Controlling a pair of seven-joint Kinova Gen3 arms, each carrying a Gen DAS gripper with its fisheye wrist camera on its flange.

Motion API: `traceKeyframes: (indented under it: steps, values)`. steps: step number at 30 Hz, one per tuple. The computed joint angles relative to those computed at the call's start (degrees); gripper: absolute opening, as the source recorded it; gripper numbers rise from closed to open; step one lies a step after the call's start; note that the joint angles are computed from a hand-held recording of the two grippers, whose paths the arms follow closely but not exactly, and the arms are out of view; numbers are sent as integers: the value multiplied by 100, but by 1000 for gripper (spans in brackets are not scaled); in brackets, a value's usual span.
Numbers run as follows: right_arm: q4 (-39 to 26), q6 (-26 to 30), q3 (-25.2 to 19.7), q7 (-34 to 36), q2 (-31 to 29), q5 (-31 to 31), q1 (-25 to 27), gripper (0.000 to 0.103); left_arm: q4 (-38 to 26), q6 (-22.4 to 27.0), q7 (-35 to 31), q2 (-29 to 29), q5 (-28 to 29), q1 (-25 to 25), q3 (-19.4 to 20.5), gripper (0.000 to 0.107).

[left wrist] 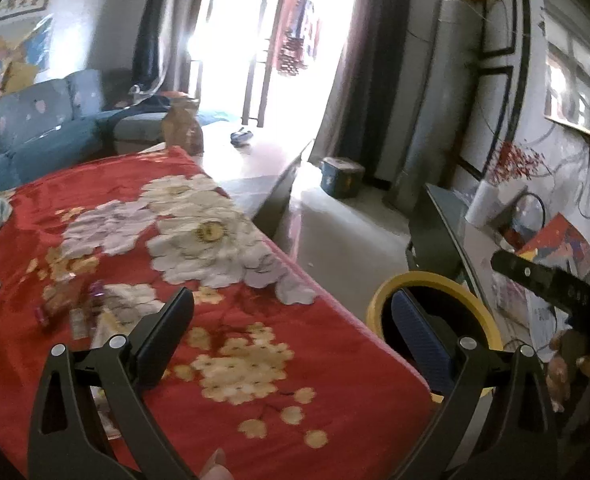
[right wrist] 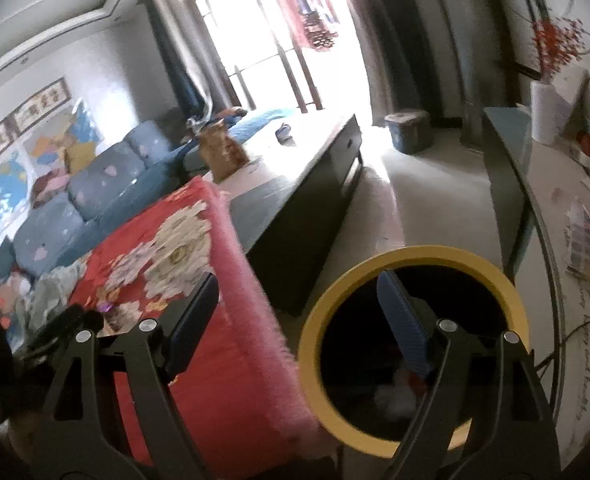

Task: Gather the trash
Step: 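Move both tools back over the remaining trash on the bedspread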

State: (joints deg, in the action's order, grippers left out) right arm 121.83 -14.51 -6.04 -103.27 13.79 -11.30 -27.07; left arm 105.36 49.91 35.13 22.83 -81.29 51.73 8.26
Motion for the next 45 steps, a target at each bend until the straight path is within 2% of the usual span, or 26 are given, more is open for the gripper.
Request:
traceKeyframes:
  steps: [8,17,26,34,45]
  values:
    - [-172,226,17,373,-5,-24,-404,74,474,540,537,-290,-31,35,119,96]
    - [-514,617,23,640,76,95,-850,74,1020,848,1090,-597,54,-167,358,96]
    - [-919,1048,-567,550,210,624,-715,75,1522,1140,1556,-945,260,-359,552,96]
    - [-1358,1405,-987,472,539,910,-677,75,2124,1110,1976,-1406,489,-689,723,96]
    - [-2166,1932,-877,518,1150,997,-1202,75,2850,737,2585,-1834,581,-1124,904,95]
